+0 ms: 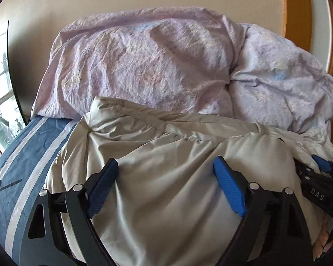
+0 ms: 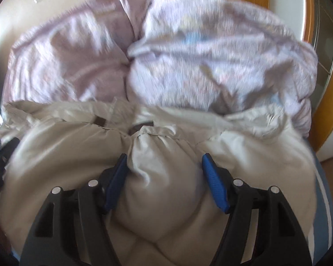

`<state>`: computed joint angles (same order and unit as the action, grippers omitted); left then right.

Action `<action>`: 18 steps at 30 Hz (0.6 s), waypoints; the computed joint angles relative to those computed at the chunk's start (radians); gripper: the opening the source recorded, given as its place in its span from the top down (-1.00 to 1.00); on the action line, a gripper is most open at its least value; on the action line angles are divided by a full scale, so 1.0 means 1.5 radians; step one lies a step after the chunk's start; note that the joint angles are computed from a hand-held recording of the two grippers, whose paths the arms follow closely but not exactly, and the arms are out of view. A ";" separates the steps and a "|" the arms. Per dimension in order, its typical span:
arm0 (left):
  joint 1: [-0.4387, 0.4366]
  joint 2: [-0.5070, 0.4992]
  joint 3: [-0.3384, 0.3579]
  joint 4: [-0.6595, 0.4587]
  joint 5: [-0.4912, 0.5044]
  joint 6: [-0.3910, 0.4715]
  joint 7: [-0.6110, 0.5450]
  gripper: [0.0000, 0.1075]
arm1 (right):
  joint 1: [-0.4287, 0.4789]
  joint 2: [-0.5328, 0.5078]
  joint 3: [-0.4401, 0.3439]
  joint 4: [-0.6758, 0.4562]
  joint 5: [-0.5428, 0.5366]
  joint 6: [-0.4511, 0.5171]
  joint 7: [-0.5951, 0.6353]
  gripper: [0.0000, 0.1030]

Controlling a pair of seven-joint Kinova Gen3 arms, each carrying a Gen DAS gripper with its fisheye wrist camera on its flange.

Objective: Fold large clothes

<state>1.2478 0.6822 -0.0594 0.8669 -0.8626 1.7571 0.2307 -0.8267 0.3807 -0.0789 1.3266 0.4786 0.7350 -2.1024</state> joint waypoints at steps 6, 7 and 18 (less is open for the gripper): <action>-0.025 -0.013 0.009 0.050 0.014 -0.011 0.037 -0.66 | -0.005 0.039 0.013 -0.021 0.006 0.005 -0.008 -0.40; -0.028 -0.009 0.010 0.048 0.014 -0.010 0.034 -0.66 | -0.003 0.045 0.013 -0.027 0.001 0.007 -0.006 -0.42; -0.049 0.007 0.011 0.047 0.030 -0.011 0.027 -0.67 | -0.017 0.059 0.034 -0.025 0.010 -0.002 -0.026 -0.44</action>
<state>1.1749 0.6920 -0.0421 0.9378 -0.8181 1.7406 0.2710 -0.8523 0.4698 -0.0281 1.2893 0.4939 0.7324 -2.1422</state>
